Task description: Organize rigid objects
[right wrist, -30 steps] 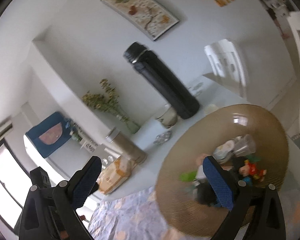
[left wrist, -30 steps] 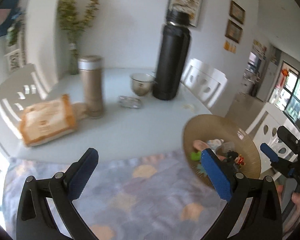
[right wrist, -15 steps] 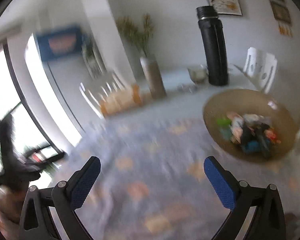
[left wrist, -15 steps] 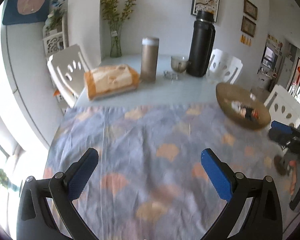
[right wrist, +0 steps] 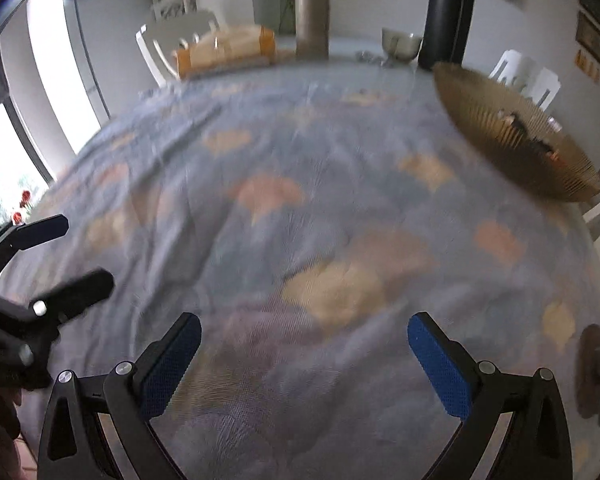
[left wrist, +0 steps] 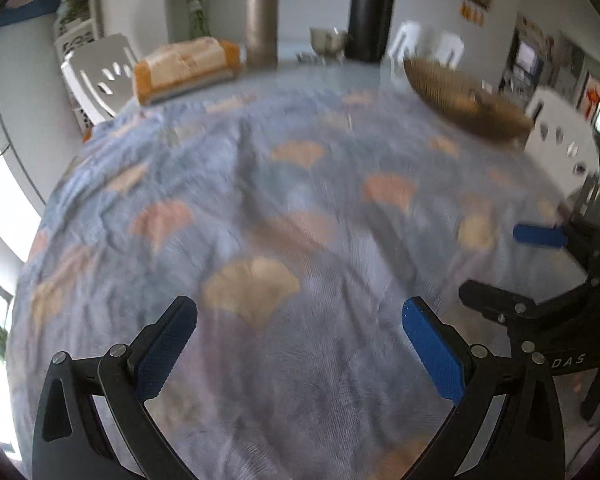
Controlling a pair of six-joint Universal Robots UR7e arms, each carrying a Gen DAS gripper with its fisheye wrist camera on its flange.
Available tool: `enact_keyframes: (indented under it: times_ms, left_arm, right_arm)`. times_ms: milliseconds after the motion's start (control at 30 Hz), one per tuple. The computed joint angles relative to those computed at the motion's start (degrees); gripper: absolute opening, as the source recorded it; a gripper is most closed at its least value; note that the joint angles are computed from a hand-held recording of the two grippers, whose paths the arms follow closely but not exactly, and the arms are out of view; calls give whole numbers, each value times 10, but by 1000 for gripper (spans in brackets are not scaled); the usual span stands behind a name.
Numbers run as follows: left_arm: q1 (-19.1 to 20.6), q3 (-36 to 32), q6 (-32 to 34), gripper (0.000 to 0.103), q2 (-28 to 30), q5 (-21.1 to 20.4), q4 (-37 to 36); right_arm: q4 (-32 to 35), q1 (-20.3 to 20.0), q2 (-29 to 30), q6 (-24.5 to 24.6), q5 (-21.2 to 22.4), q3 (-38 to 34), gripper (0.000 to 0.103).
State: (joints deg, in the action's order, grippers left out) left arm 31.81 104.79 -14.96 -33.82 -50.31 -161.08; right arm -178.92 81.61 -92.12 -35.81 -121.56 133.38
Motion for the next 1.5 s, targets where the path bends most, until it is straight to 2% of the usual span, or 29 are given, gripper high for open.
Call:
enact_keyframes:
  times_ms: [33, 100, 567, 933, 1500]
  left_arm:
    - [4, -10, -9, 103, 4, -2, 27]
    - [0, -12, -13, 103, 9, 10, 33]
    - [9, -29, -10, 103, 15, -2, 35]
    - [13, -56, -27, 103, 29, 12, 52]
    - [14, -59, -25, 103, 31, 12, 53]
  right_arm:
    - [-12, -1, 8, -4, -7, 1, 103]
    - [-59, -16, 15, -10, 15, 8, 103]
    - [-57, -18, 16, 1, 13, 0, 103]
    - [-43, -24, 16, -14, 24, -10, 103]
    - [-45, -23, 16, -13, 23, -9, 103]
